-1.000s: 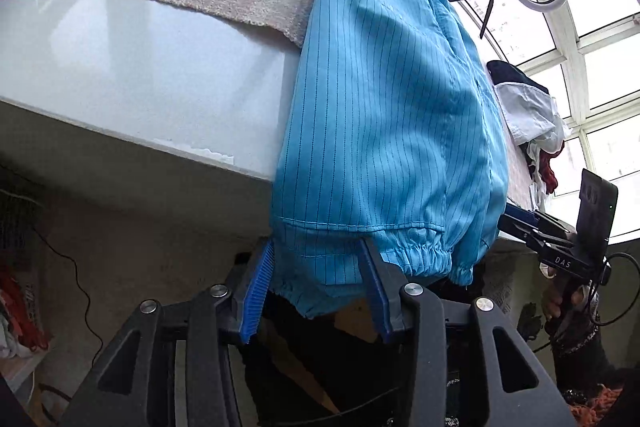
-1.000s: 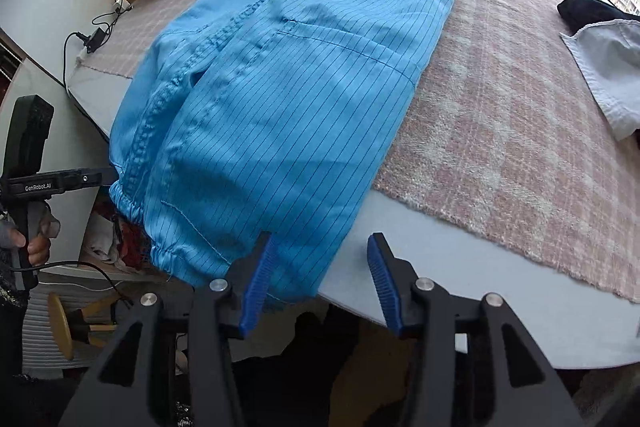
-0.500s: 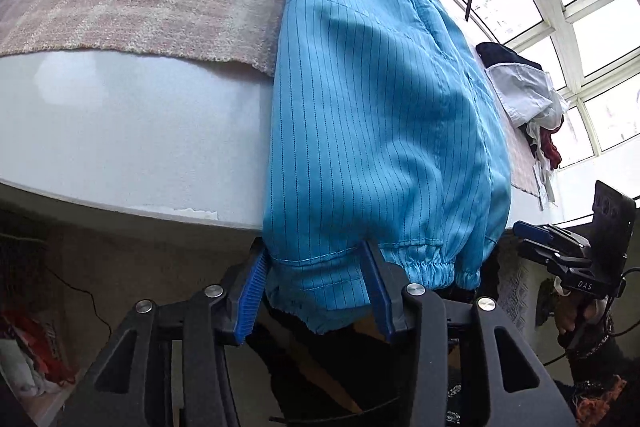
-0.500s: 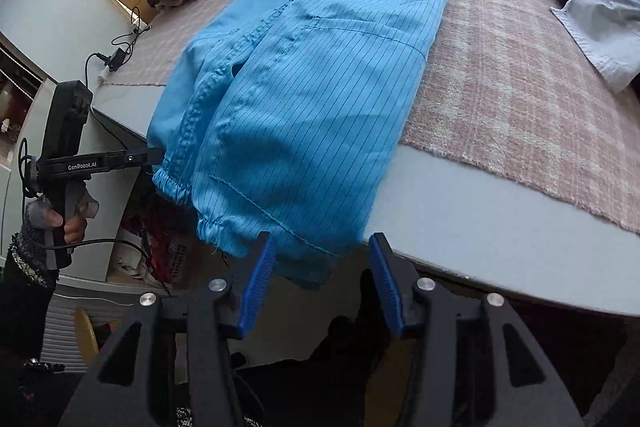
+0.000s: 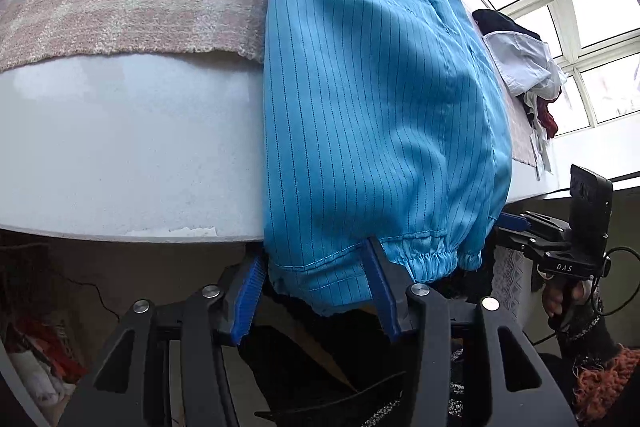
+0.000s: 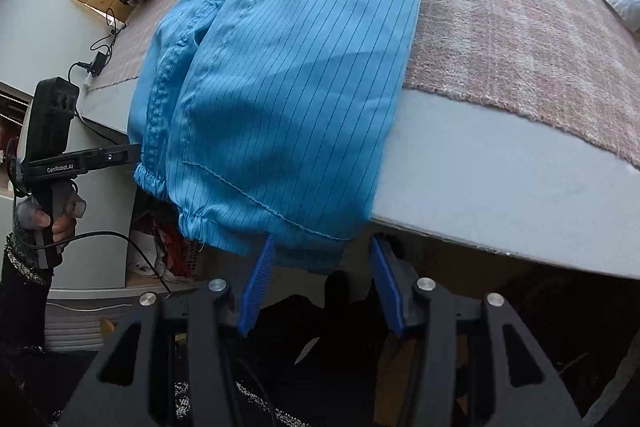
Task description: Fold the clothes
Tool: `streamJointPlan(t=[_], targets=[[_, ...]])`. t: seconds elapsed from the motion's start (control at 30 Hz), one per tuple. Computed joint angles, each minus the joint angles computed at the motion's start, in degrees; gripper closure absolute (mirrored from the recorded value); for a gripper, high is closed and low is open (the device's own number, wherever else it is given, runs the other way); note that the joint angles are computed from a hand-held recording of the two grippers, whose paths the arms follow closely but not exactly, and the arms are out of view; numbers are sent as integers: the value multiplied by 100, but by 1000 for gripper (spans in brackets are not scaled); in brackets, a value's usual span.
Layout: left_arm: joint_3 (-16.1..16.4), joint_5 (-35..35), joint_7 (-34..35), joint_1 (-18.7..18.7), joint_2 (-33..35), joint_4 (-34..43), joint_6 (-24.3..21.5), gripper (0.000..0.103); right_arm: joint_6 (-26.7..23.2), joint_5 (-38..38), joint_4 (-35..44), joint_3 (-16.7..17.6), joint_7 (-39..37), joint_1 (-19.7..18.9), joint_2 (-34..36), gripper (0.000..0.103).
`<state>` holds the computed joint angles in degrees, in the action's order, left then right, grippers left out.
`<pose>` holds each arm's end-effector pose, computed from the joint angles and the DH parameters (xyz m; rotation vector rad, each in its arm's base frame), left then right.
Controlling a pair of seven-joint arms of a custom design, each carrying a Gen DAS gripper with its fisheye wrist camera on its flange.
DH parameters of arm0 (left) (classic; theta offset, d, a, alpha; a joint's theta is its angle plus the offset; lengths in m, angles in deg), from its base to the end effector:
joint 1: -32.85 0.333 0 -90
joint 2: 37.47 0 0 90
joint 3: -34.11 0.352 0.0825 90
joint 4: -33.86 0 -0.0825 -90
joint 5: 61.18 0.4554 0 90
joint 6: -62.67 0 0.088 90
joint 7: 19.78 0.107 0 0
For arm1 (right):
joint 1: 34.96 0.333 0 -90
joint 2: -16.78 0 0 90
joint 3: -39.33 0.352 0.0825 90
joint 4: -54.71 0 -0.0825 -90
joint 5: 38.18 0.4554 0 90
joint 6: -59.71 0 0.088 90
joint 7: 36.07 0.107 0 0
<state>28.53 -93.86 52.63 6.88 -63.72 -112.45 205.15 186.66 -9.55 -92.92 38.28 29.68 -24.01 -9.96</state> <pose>0.4064 -0.2475 0.4616 2.1402 -1.8485 0.7192 0.4399 0.0927 0.4279 -2.2130 1.6080 0.2478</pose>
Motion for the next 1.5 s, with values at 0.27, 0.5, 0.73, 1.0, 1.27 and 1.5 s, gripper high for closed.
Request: streamJointPlan(t=[0.27, 0.5, 0.73, 1.0, 1.27, 1.5], targets=[[99, -182, 693, -144, 51, 111, -192, 81, 551, -306, -51, 307, 488, 146, 141, 55], [260, -573, 1699, -103, -18, 260, -615, 100, 155, -133, 81, 14, 362, 228, 126, 97], [489, -1333, 2606, -2, -12, 689, -1286, 102, -895, 716, 676, -306, 143, 128, 57, 100], [700, -2421, 3196, 441, 538, 1824, -2062, 102, -1375, 2364, 1458, -635, 597, -66, 251, 101], [475, -1873, 2394, 1199, 2801, 4044, -2179, 87, -1641, 2544, 3778, -469, 1399, -489, 2683, 98], [96, -829, 1451, 1706, 3323, 4369, -1944, 68, -2644, 1671, 5487, -115, 1882, -1145, 4280, 75]])
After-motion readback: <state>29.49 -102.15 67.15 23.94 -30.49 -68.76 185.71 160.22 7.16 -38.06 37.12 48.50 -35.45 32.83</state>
